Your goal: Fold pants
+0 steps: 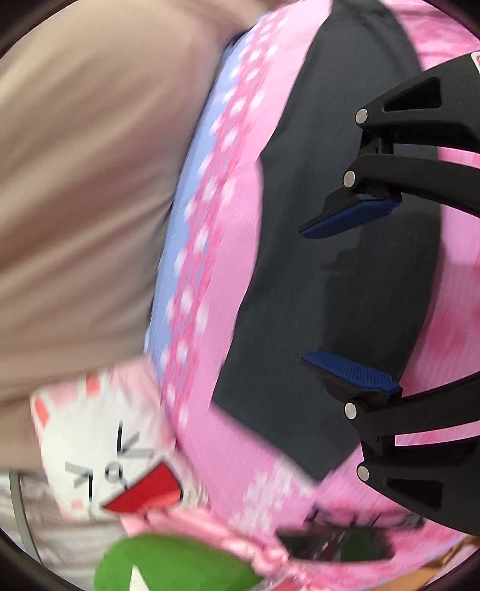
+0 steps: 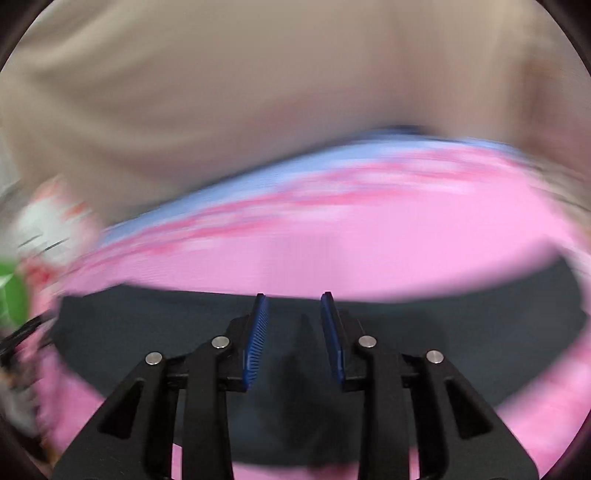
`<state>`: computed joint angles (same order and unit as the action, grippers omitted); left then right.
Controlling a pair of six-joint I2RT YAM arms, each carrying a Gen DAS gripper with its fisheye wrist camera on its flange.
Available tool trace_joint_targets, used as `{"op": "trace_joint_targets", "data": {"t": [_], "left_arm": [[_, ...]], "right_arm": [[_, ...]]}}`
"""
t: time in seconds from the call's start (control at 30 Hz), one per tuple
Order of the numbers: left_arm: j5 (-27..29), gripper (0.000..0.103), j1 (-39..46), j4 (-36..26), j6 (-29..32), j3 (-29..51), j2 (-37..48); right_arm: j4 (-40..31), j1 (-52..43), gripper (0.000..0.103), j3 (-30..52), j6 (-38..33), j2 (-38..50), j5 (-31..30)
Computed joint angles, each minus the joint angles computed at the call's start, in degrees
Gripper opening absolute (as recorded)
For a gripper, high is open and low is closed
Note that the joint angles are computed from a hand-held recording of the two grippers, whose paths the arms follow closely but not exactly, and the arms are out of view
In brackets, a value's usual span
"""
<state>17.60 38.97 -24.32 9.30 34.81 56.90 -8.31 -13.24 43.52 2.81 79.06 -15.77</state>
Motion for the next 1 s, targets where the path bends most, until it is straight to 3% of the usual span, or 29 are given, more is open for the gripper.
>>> {"op": "trace_joint_targets", "data": {"t": [0.07, 0.13, 0.17, 0.27, 0.37, 0.4, 0.43, 0.6, 0.77, 1.0], "left_arm": [[-4.55, 0.065, -8.56, 0.93, -4.14, -3.17, -2.71], [-10.5, 0.065, -16.62, 2.82, -8.59, -5.21, -2.64], [-13.58, 0.065, -21.25, 3.8, -11.57, -5.71, -1.2], [-15.88, 0.065, -26.77, 4.9, -17.37, -5.59, 2.67], [-17.94, 0.065, -28.25, 6.59, -19.18, -5.92, 5.17], [-18.3, 0.065, -28.42, 6.95, -19.29, -6.24, 5.16], [-17.93, 0.066, -28.17, 6.96, -19.26, -6.25, 5.3], [-17.15, 0.067, -26.58, 6.79, -18.13, -6.67, 5.04], [-20.02, 0.078, -29.42, 6.72, -17.5, -5.87, 6.86], [-20.89, 0.079, -29.9, 6.48, -17.68, -6.04, 6.67]], "right_arm": [[-4.15, -13.89, 0.033, 2.87, -3.53, 4.38, -5.23], [-8.33, -21.86, 0.033, 9.56, -6.79, 13.03, -10.11], [-9.79, -23.52, 0.033, 12.14, -7.38, 16.3, -11.16], [-10.88, -26.26, 0.032, 18.23, -8.21, 24.0, -13.37], [-12.12, -27.58, 0.036, 23.3, -7.44, 28.66, -17.92], [-12.3, -27.51, 0.031, 24.7, -7.17, 29.98, -18.92], [-12.58, -26.57, 0.004, 26.56, -6.64, 31.6, -19.68], [-16.67, -34.23, 0.002, 22.88, -14.33, 22.41, -27.25], [-22.28, -35.53, 0.001, 28.23, -20.3, 30.98, -20.68], [-12.03, -34.89, 0.012, 16.78, -18.45, 17.91, -18.43]]}}
